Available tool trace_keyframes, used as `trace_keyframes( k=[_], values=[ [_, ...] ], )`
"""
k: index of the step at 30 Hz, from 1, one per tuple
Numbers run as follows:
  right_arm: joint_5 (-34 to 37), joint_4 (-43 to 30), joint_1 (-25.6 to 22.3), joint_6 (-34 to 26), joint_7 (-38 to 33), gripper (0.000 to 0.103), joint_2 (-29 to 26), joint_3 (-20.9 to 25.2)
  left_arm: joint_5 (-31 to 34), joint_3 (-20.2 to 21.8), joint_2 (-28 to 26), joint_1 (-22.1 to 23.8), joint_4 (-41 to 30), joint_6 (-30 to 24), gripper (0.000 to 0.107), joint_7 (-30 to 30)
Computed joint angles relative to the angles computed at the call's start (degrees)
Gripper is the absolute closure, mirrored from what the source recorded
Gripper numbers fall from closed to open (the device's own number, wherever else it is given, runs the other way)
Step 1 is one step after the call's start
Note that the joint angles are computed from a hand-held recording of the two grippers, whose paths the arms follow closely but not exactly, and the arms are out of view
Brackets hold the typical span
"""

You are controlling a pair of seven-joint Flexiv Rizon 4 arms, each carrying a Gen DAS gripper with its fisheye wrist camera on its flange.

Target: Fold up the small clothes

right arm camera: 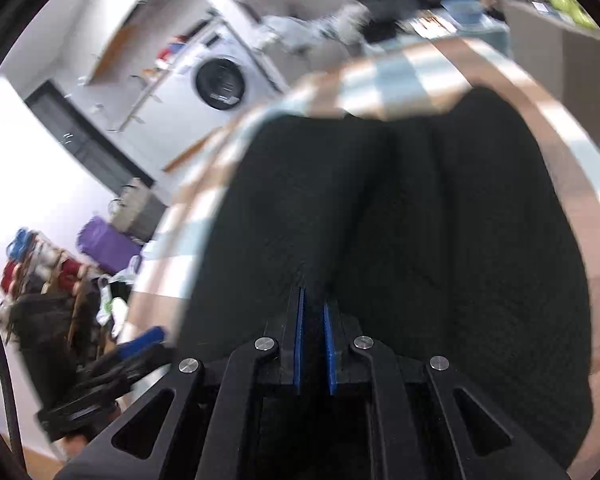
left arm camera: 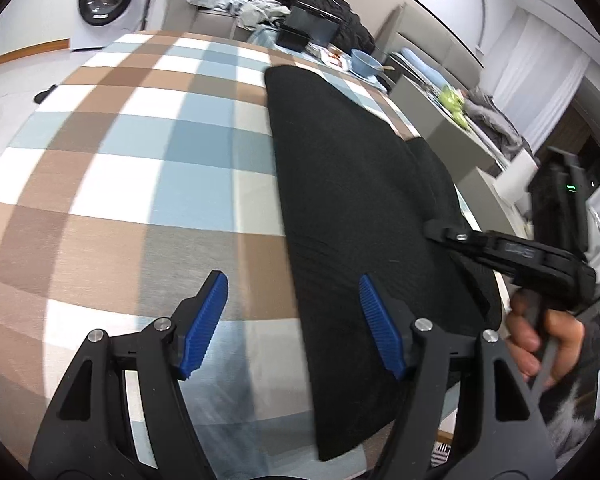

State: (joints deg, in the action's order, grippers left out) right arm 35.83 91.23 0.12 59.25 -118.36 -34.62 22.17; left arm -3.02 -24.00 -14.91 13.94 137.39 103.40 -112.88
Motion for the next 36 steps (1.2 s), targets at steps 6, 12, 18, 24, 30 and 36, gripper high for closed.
trace_keyframes(
  k=[6, 12, 18, 24, 30, 36],
  values=[
    [8.5, 2.9, -7.1, 0.1, -8.6, 0.084, 2.9, 2.8, -0.5, -0.2, 0.2, -1.6, 0.2, -0.6, 0.041, 2.1],
    [7.3, 5.8, -7.1, -5.0, -6.7, 0.075, 5.8, -2.3, 0.2, -3.5, -1.9, 0.9, -0.6, -0.6, 0.041, 2.6],
    [9.9, 3.0, -6.0, -8.6, -8.7, 0.075, 3.3, -3.0, -0.9, -0.2, -0.8, -2.3, -0.8, -1.7, 0.041, 2.9],
    [1.6, 9.4, 1.0, 5.7, -9.3, 0.076, 5.0, -6.1, -2.5, 1.0, 0.3, -3.1, 0.8, -0.9, 0.04, 2.4],
    [-3.2, 12.9, -2.3, 10.0, -9.3, 0.074, 6.6, -2.4, -1.9, 1.8, -0.1, -3.4, -0.5, -1.9, 0.04, 3.1],
    [2.5, 9.4, -5.4, 2.8, -12.3, 0.06, 5.8, -1.0, -3.3, 1.5, -0.7, -3.5, -0.9, -1.8, 0.04, 4.6]
  ],
)
